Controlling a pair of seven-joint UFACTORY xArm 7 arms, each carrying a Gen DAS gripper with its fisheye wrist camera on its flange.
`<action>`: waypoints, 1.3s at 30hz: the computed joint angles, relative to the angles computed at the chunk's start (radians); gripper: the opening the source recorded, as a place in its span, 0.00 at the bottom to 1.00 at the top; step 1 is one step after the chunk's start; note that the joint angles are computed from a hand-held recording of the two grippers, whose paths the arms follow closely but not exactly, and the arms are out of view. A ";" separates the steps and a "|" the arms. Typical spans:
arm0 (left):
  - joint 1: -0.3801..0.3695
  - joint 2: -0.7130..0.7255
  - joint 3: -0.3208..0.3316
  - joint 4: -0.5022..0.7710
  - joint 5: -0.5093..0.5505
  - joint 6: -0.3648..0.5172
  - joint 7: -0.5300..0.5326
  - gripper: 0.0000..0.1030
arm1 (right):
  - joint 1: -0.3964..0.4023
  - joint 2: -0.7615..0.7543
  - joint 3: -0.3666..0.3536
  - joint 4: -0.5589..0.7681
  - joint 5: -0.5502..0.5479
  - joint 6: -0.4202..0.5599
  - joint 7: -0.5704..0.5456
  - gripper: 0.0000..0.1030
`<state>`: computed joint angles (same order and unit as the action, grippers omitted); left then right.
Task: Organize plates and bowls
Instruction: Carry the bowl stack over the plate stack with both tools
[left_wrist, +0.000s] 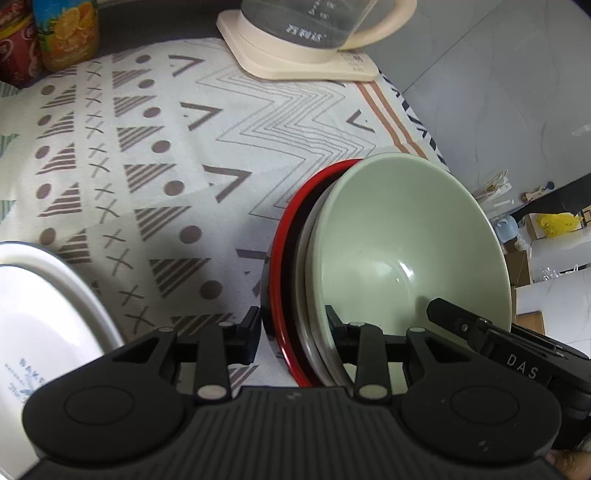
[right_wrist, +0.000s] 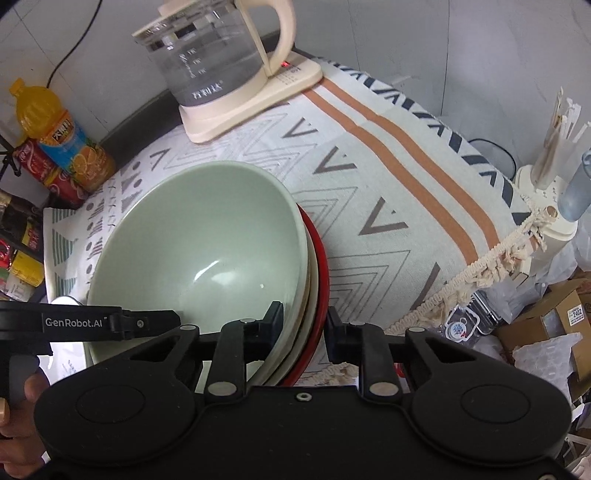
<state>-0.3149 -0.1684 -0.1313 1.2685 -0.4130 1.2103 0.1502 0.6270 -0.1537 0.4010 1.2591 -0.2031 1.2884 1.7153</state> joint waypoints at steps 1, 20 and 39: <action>0.002 -0.005 0.004 0.000 -0.003 0.002 0.004 0.32 | 0.000 0.009 0.003 0.014 -0.009 0.007 0.002 0.23; 0.097 -0.121 0.094 -0.050 -0.022 0.026 0.061 0.32 | 0.121 0.251 -0.050 0.348 -0.157 0.078 -0.013 0.23; 0.206 -0.160 0.169 -0.046 -0.004 0.035 0.075 0.32 | 0.279 0.533 -0.190 0.719 -0.209 0.071 -0.169 0.23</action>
